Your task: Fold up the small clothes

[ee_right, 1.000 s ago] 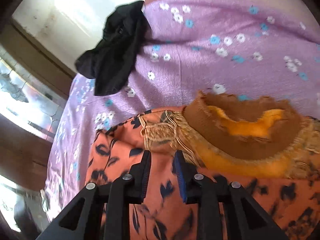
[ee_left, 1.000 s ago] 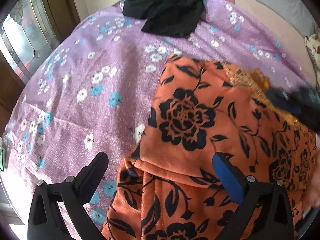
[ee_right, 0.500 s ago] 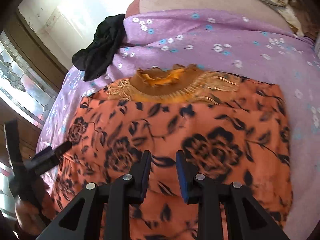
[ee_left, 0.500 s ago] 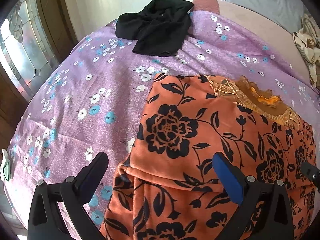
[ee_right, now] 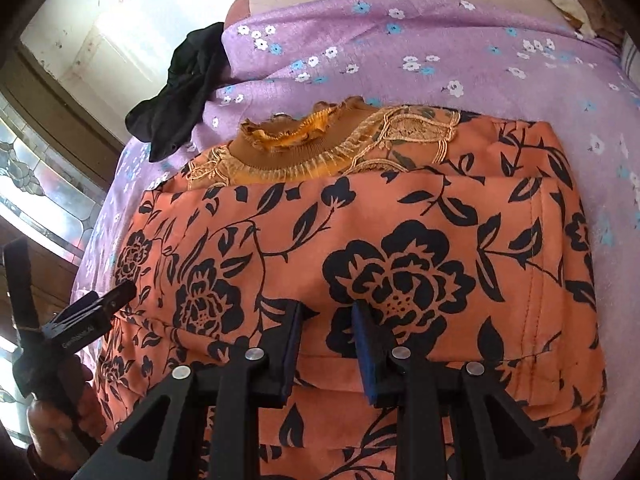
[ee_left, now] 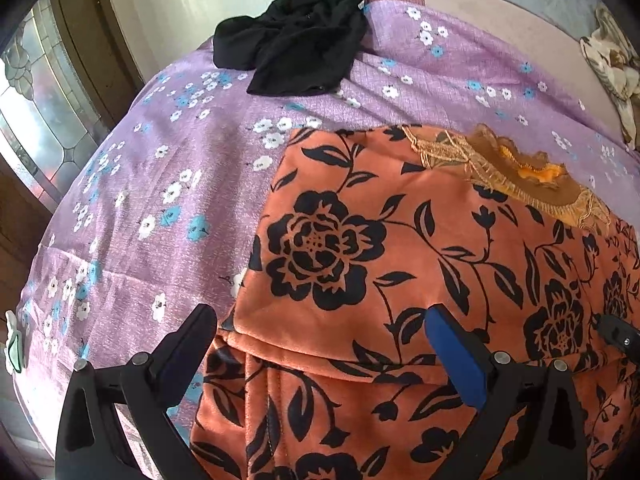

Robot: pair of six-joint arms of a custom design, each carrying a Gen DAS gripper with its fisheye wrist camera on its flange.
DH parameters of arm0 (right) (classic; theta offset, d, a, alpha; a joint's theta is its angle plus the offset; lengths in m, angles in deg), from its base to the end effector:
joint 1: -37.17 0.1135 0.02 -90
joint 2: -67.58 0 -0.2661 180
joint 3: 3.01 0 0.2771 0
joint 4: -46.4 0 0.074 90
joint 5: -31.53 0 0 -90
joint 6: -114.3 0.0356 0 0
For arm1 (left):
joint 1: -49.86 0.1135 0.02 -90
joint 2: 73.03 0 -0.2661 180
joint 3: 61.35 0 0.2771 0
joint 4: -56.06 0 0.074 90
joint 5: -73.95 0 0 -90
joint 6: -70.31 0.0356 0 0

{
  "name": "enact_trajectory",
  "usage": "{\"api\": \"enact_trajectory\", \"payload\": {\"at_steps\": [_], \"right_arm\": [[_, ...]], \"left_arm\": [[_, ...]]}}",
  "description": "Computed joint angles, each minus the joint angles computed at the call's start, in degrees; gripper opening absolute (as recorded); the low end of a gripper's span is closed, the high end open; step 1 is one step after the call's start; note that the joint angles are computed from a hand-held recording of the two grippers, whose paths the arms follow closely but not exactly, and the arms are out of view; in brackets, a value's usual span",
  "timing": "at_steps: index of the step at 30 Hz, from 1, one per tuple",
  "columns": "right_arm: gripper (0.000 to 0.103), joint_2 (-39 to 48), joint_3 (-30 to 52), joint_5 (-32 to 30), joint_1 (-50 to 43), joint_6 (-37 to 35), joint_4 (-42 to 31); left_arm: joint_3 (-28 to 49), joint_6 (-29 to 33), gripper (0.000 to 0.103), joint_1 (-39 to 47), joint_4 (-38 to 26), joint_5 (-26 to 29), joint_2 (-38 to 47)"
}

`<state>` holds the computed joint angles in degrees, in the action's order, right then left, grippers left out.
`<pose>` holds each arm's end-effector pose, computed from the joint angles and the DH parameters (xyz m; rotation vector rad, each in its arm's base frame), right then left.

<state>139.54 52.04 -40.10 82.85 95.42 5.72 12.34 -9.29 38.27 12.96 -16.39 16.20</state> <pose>0.1900 0.1785 0.1949 0.6779 2.4594 0.4149 0.3335 -0.0682 0.2117 0.4927 2.5470 0.0001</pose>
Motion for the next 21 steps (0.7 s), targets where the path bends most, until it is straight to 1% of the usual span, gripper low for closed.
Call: {"api": "enact_trajectory", "payload": {"at_steps": [4, 7, 9, 12, 15, 19, 21], "right_arm": [[0.029, -2.3, -0.7, -1.9, -0.6, -0.5, 0.1], [0.029, -6.3, -2.3, 1.4, -0.8, 1.8, -1.9], [0.029, -8.5, -3.9, 2.2, -2.1, 3.4, -3.6], [0.029, -10.9, -7.4, -0.3, -5.9, 4.8, -3.2], [0.029, -14.5, -10.8, -1.4, -8.7, 6.7, -0.4], [0.029, -13.0, -9.0, 1.9, -8.8, 3.5, 0.0], [0.029, -10.7, -8.3, 0.1, -10.6, 1.2, 0.8]], "left_arm": [[0.8, -0.3, 0.103, 0.4, -0.6, -0.3, 1.4], [1.4, -0.7, 0.103, 1.0, -0.6, -0.5, 2.3], [1.6, -0.7, 0.103, 1.2, -0.7, -0.8, 3.0], [1.6, -0.7, 0.103, 1.1, -0.7, -1.0, 3.6], [1.7, -1.0, 0.103, 1.0, -1.1, -1.1, 3.4], [1.0, -0.3, 0.103, 0.7, -0.4, -1.6, 2.6], [0.5, 0.1, 0.103, 0.4, 0.1, -1.9, 2.3]]}}
